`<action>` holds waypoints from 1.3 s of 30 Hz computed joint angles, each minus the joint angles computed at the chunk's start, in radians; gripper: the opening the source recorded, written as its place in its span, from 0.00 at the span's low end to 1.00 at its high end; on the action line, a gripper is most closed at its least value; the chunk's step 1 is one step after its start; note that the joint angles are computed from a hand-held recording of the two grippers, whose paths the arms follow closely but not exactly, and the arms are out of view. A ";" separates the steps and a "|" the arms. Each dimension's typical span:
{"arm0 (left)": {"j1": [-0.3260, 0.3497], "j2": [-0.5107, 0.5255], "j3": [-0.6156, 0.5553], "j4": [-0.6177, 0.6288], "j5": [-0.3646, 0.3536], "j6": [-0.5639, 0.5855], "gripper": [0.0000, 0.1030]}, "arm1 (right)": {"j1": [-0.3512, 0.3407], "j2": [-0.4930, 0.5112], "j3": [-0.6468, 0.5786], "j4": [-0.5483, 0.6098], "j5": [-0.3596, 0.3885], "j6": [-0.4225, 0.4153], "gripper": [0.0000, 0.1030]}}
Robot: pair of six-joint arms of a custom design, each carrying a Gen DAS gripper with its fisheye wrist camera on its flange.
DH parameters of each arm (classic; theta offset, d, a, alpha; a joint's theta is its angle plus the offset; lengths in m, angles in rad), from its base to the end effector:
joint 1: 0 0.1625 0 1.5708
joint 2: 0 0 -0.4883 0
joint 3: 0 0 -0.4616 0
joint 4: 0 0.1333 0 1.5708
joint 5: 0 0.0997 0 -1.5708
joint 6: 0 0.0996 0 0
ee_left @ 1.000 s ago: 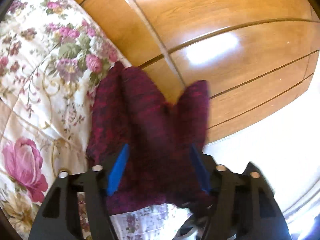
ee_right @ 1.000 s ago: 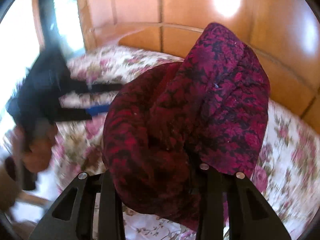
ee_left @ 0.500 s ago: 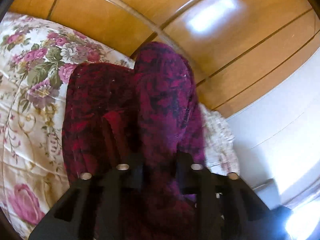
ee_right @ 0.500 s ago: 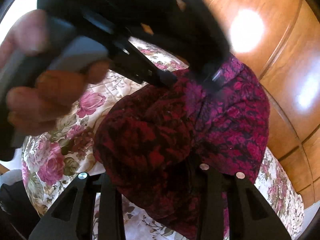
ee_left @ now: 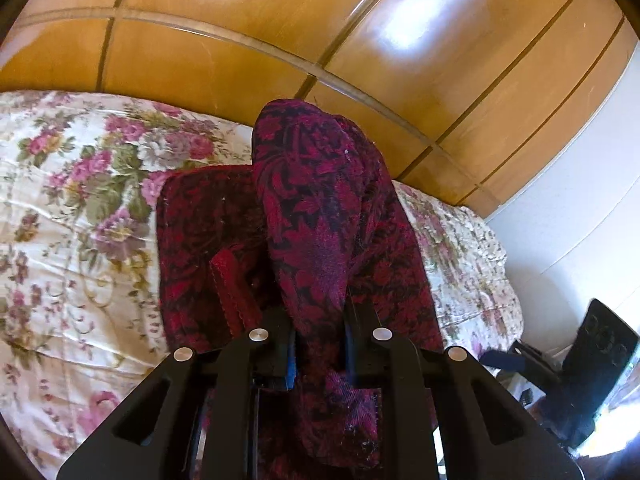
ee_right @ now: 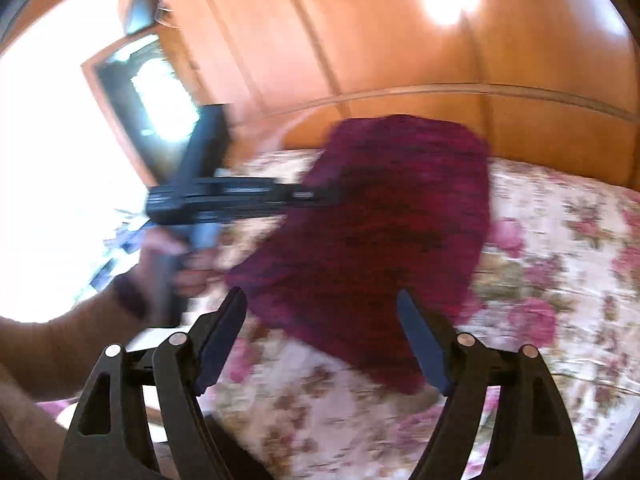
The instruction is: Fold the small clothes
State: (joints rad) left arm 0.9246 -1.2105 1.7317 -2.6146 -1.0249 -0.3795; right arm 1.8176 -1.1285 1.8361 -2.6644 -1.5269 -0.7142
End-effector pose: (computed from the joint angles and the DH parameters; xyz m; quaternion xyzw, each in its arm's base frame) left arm -0.2746 -0.6713 0.3656 0.0547 0.9313 -0.3445 0.1049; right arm 0.3020 -0.6351 0.2491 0.4573 -0.8681 0.1915 0.0235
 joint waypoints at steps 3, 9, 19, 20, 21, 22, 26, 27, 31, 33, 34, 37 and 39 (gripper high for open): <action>0.003 -0.026 0.029 0.018 0.037 -0.027 0.16 | 0.013 0.059 -0.018 -0.026 -0.075 -0.014 0.58; 0.023 -0.058 0.092 0.058 0.144 -0.139 0.32 | 0.061 0.172 0.055 -0.299 -0.259 -0.167 0.61; -0.003 -0.055 0.122 0.001 0.213 -0.133 0.41 | 0.015 0.106 -0.062 0.003 -0.100 -0.028 0.64; -0.003 -0.052 0.121 -0.003 0.218 -0.128 0.41 | 0.013 0.105 -0.077 0.008 -0.077 -0.010 0.64; -0.005 -0.052 0.122 -0.006 0.222 -0.124 0.41 | 0.011 0.112 -0.106 0.014 -0.050 0.019 0.65; -0.007 -0.052 0.125 -0.009 0.229 -0.120 0.41 | 0.012 0.124 -0.131 0.013 -0.040 0.038 0.65; -0.017 -0.052 0.126 -0.005 0.243 -0.118 0.41 | 0.038 0.238 -0.281 0.015 -0.099 0.116 0.65; -0.015 -0.050 0.125 -0.007 0.244 -0.113 0.41 | 0.043 0.276 -0.331 0.034 -0.126 0.141 0.63; -0.007 -0.038 0.117 -0.016 0.260 -0.102 0.41 | 0.066 0.381 -0.441 0.048 -0.267 0.168 0.63; 0.002 -0.027 0.112 -0.023 0.260 -0.108 0.41 | 0.073 0.412 -0.446 -0.001 -0.326 0.133 0.64; 0.005 -0.023 0.110 -0.025 0.259 -0.107 0.41 | 0.073 0.421 -0.439 -0.030 -0.343 0.123 0.66; 0.009 -0.018 0.116 -0.046 0.267 -0.093 0.41 | 0.071 0.420 -0.404 -0.107 -0.346 0.088 0.68; 0.009 -0.022 0.120 -0.047 0.262 -0.103 0.42 | 0.067 0.414 -0.386 -0.139 -0.336 0.070 0.68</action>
State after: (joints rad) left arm 0.9334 -1.2327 1.8519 -2.6620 -0.7632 -0.4823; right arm 1.8850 -0.7140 1.4504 -2.8033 -1.8630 -0.6444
